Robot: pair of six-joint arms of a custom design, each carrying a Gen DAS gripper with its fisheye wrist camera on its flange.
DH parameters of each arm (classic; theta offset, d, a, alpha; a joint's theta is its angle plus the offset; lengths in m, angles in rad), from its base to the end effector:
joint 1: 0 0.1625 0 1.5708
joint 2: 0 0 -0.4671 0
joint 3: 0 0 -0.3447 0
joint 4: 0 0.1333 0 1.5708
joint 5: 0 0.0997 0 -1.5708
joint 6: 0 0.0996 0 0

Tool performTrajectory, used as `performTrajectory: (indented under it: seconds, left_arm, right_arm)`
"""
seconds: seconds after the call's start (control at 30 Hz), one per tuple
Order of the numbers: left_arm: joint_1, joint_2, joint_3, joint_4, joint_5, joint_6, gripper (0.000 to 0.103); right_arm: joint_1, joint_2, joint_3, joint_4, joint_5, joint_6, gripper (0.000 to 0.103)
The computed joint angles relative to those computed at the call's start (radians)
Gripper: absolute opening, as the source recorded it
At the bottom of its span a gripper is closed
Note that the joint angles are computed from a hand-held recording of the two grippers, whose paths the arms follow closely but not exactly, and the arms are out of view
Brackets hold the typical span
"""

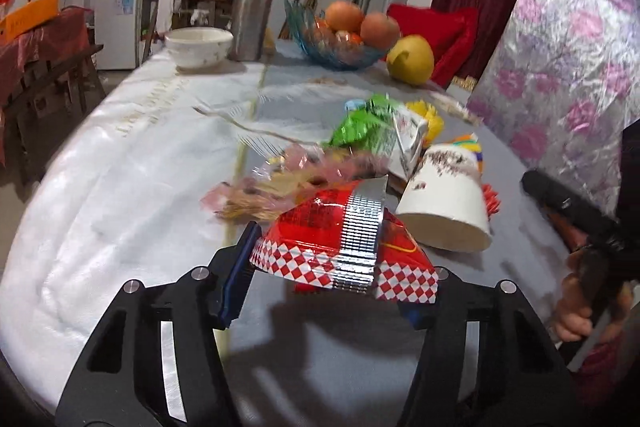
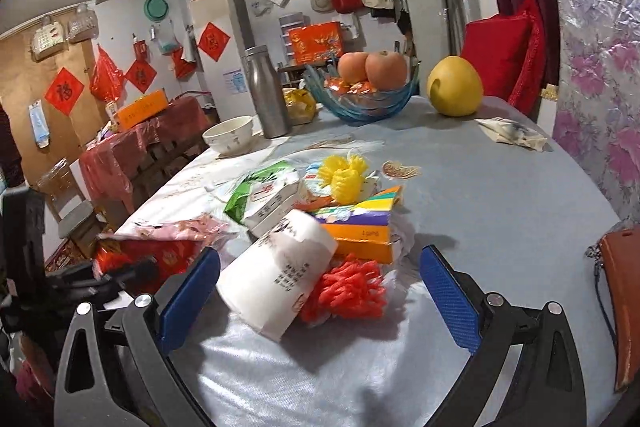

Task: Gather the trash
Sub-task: 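Grasp the red-and-white snack wrapper with the left gripper, then lift the wrapper with the left gripper while the right gripper grasps the white paper cup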

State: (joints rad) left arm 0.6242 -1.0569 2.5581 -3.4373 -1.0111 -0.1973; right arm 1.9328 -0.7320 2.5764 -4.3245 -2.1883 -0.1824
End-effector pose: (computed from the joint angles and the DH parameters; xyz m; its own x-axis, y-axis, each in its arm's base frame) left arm -0.1970 -0.3713 0.1822 -0.7851 0.4586 -0.4162 0.6159 0.6484 -0.4475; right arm 0.2052 -0.3282 0.1716 -0.8695 0.0320 0.4929 -0.3816 0.5901 -0.7115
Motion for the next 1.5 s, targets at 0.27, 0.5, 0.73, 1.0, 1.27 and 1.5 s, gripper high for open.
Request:
performTrajectory:
  seconds: [0.27, 0.5, 0.73, 1.0, 1.27, 1.5]
  left_arm:
    - [-0.058, -0.195, 0.066, 0.084, 0.115, 0.005, 0.059]
    - [-0.062, -0.341, 0.05, 0.224, 0.174, 0.005, 0.059]
    - [-0.03, -0.398, 0.035, 0.303, 0.162, -0.002, 0.059]
    - [-0.007, -0.526, 0.035, 0.457, 0.256, -0.029, 0.059]
    - [0.088, -0.666, 0.039, 0.566, 0.272, -0.079, 0.059]
    - [0.121, -0.697, 0.02, 0.603, 0.297, -0.052, 0.059]
  right_arm:
    - [0.031, 0.027, 0.006, 0.085, 0.054, 0.026, 0.097]
    - [0.019, 0.036, -0.065, 0.231, 0.045, 0.074, 0.097]
    - [-0.012, 0.009, -0.166, 0.372, 0.033, 0.118, 0.096]
    - [0.028, 0.04, -0.196, 0.368, -0.037, 0.062, 0.042]
    - [0.055, 0.065, -0.224, 0.489, -0.075, 0.041, 0.069]
    - [0.09, 0.099, -0.251, 0.48, -0.12, 0.006, 0.063]
